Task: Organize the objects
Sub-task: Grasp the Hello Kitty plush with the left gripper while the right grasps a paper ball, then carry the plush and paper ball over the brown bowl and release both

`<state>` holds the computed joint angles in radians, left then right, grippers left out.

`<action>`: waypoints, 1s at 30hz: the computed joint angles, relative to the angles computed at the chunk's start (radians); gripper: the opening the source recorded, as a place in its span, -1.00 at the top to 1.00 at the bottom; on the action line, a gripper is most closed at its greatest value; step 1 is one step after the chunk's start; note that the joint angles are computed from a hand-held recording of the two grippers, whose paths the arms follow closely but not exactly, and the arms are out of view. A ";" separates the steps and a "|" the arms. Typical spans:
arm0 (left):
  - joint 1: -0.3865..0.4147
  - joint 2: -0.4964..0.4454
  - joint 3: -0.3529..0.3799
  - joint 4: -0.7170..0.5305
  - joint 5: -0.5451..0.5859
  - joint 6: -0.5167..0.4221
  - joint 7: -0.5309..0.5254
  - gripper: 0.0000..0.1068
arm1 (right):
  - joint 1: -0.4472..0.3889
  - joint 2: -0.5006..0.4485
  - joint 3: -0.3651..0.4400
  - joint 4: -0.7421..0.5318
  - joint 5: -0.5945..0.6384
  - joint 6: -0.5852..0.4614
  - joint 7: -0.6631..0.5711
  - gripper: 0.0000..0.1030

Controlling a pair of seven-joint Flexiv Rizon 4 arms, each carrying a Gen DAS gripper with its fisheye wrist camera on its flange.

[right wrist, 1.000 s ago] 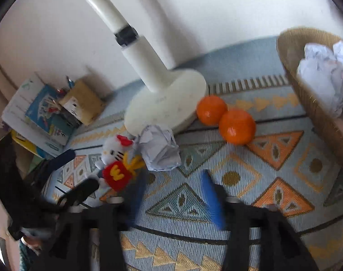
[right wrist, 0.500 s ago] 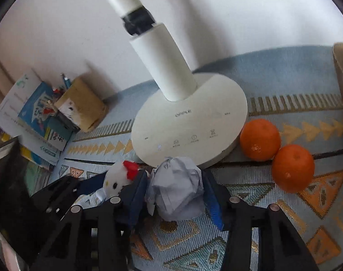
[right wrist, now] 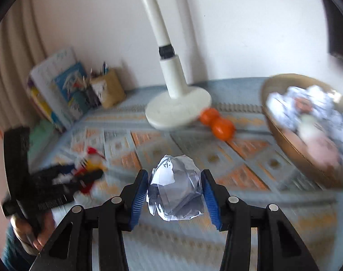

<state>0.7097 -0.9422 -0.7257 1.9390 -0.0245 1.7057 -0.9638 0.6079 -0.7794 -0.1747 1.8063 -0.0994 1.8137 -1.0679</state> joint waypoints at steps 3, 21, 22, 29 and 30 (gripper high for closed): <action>-0.024 0.011 0.043 0.030 0.000 0.069 -0.046 -0.09 | 0.045 0.006 -0.033 0.076 0.033 0.049 -0.020 0.08; -0.410 0.086 0.509 0.021 0.060 0.413 -0.326 -0.10 | 0.256 -0.053 -0.224 0.120 0.206 0.097 -0.120 0.07; -0.393 0.091 0.486 0.030 0.065 0.408 -0.340 -0.10 | 0.220 -0.037 -0.184 0.125 0.202 0.104 -0.119 0.07; -0.248 0.121 0.225 -0.020 0.257 0.266 -0.395 -0.10 | 0.090 0.118 -0.121 0.219 0.284 0.226 -0.141 0.07; -0.240 0.114 0.181 -0.043 0.274 0.248 -0.386 -0.10 | 0.092 0.136 -0.138 0.225 0.320 0.244 -0.151 0.06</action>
